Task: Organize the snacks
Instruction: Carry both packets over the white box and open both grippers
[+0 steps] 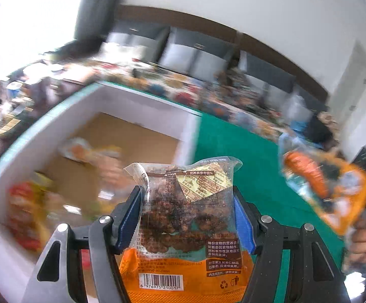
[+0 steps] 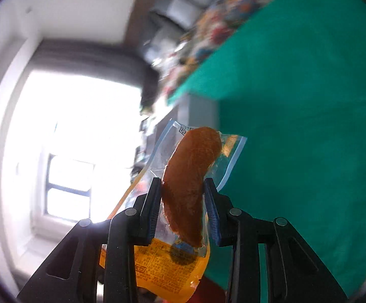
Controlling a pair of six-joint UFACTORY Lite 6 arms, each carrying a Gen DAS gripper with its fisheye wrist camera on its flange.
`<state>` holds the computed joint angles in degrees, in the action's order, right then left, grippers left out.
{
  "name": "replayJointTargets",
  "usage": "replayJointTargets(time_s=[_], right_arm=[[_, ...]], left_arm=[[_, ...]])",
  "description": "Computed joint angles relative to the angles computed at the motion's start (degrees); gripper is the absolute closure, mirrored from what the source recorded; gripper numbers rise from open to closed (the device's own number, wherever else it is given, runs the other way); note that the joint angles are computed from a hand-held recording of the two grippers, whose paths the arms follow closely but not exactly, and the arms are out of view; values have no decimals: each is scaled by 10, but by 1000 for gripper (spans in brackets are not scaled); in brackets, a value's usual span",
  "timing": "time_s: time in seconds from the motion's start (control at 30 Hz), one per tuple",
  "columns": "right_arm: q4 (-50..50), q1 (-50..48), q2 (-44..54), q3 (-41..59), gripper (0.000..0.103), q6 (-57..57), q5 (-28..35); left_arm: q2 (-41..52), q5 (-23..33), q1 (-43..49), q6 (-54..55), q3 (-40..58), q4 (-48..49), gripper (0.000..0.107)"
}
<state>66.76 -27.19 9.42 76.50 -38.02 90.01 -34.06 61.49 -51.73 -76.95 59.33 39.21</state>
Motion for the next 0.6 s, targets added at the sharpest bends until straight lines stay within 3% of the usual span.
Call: replayJointTargets(time_s=[0.13,0.23,0.33,0.37,0.5,0.6], right_arm=[[59,208,-37,18,68,53,-90],[61,377,-19,55,66,77,-205],[8,510,0,79,49,94,-328],[-25,543,18,100,36,113,-364],[-85,589,15,97,36,130,-421],[-140,598,-58,39,36,142,-446]], left_arm=[[-81,45,138,131,-51,-38,41],[-112,46,254,220,-91,-65,31],[-161,52,311,254,-138,-68,24],[-169,52,328,269,-143,-75,19],[-192,39,370,295,-160,-75,11],[-202,34,389,315,-159,-85,10]])
